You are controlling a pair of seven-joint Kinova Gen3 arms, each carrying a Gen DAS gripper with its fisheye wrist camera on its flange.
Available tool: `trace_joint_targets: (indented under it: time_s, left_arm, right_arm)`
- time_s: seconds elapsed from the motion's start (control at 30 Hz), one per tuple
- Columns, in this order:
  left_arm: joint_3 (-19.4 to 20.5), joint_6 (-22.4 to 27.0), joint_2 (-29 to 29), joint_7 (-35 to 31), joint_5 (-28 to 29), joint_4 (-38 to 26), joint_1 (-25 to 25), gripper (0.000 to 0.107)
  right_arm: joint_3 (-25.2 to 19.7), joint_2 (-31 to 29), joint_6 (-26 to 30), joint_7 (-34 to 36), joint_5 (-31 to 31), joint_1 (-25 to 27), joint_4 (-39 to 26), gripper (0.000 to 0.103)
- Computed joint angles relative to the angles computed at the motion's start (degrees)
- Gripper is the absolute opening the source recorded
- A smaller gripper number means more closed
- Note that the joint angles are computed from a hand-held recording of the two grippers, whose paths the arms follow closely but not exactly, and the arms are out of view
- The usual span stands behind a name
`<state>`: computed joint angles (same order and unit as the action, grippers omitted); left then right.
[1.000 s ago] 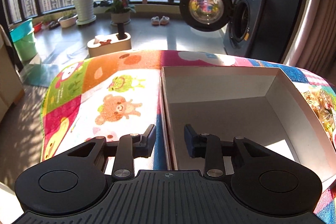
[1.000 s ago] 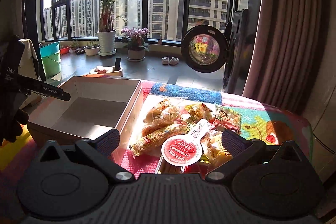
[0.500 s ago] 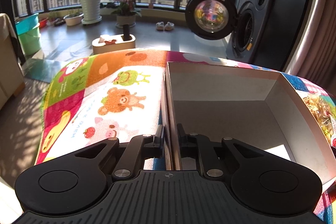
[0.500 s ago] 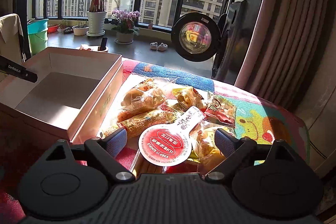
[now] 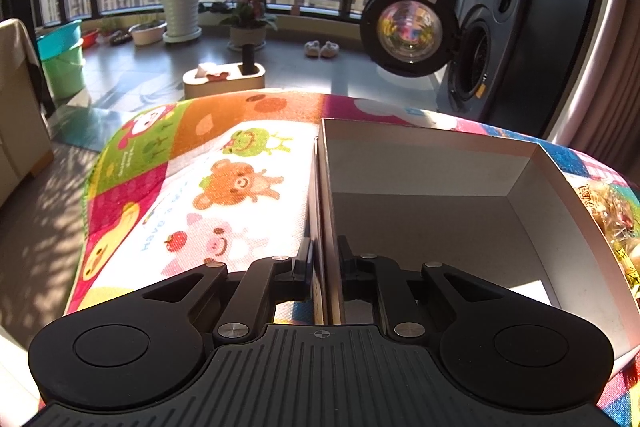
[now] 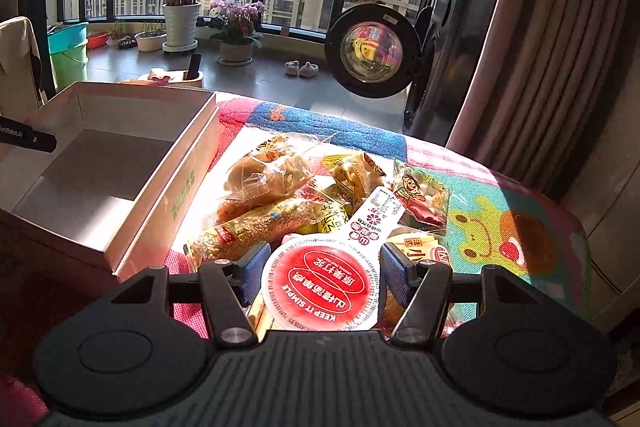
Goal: Organize objects
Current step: 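Grasp the round red-lidded snack cup with the right gripper and lift it, then lower the red-lidded cup into the box and open the right gripper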
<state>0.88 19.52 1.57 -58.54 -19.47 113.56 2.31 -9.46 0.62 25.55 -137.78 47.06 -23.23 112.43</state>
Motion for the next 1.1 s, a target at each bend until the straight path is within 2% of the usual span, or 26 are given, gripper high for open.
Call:
trace_joint_targets:
  time_s: [0.07,0.17,0.23,0.33,0.4,0.47,0.53,0.67,0.73,0.8,0.87,0.9,0.97,1.03,1.1]
  left_arm:
    - [-0.03,-0.16,-0.01,-2.57,3.13,0.07,-0.65,0.013]
    - [-0.06,-0.11,-0.04,-3.76,4.80,-0.04,-0.96,0.013]
    - [-0.08,-0.20,-0.07,-4.60,5.81,0.04,-1.14,0.013]
    - [-0.11,-0.53,-0.18,-6.85,8.17,0.28,-1.60,0.013]
    - [-0.13,-0.73,-0.16,-7.64,9.07,0.35,-1.75,0.014]
    - [-0.15,-0.80,-0.10,-8.16,9.89,0.34,-1.88,0.014]
    - [-0.17,-0.80,-0.05,-9.20,11.15,0.25,-2.09,0.014]
    - [-0.25,-0.57,0.10,-11.33,13.58,-0.04,-2.52,0.014]
    - [-0.31,-0.50,0.15,-11.16,13.72,-0.11,-2.49,0.014]
    - [-0.34,-0.25,0.21,-10.96,13.73,-0.28,-2.44,0.014]
    - [-0.31,-0.10,0.26,-11.60,14.40,-0.40,-2.62,0.014]
    - [-0.77,0.17,0.42,-12.35,15.28,-0.63,-2.36,0.014]
    - [-0.35,0.82,0.69,-14.48,19.06,-1.28,-3.57,0.014]
    - [-0.30,1.43,1.27,-15.93,21.94,-2.16,-4.15,0.014]
    - [-0.44,1.01,1.90,-14.90,21.33,-2.56,-3.67,0.014]
  right_arm:
    - [-0.60,-3.45,0.48,4.66,-4.17,0.67,1.13,0.061]
    - [-6.33,-8.33,0.90,11.65,-10.11,6.32,2.49,0.061]
    - [-7.15,-11.29,2.13,16.31,-14.69,6.33,2.82,0.061]
    - [-6.12,-14.13,3.56,22.38,-20.26,3.82,3.04,0.061]
    - [-8.01,-15.59,3.24,24.62,-22.48,4.51,3.08,0.061]
    - [-10.90,-16.25,1.51,28.83,-26.64,7.85,2.72,0.061]
    - [-14.16,-15.68,-1.19,32.24,-29.56,11.40,1.74,0.061]
    - [-17.12,-10.94,-7.35,38.41,-33.35,13.63,-2.20,0.061]
    - [-15.53,-6.24,-9.84,42.83,-37.62,11.18,-6.30,0.061]
    - [-11.25,-0.94,-10.98,47.15,-42.28,6.00,-11.20,0.061]
    - [-8.78,3.86,-9.33,49.93,-46.20,3.16,-16.48,0.062]
    - [-7.52,5.75,-8.34,49.93,-47.04,2.13,-18.65,0.062]
    - [-7.88,6.88,-7.54,48.00,-46.84,3.26,-19.83,0.062]
    - [-9.29,5.88,-9.15,44.82,-44.69,5.96,-17.64,0.065]
    - [-6.70,3.02,-11.63,40.19,-40.20,5.75,-12.77,0.071]
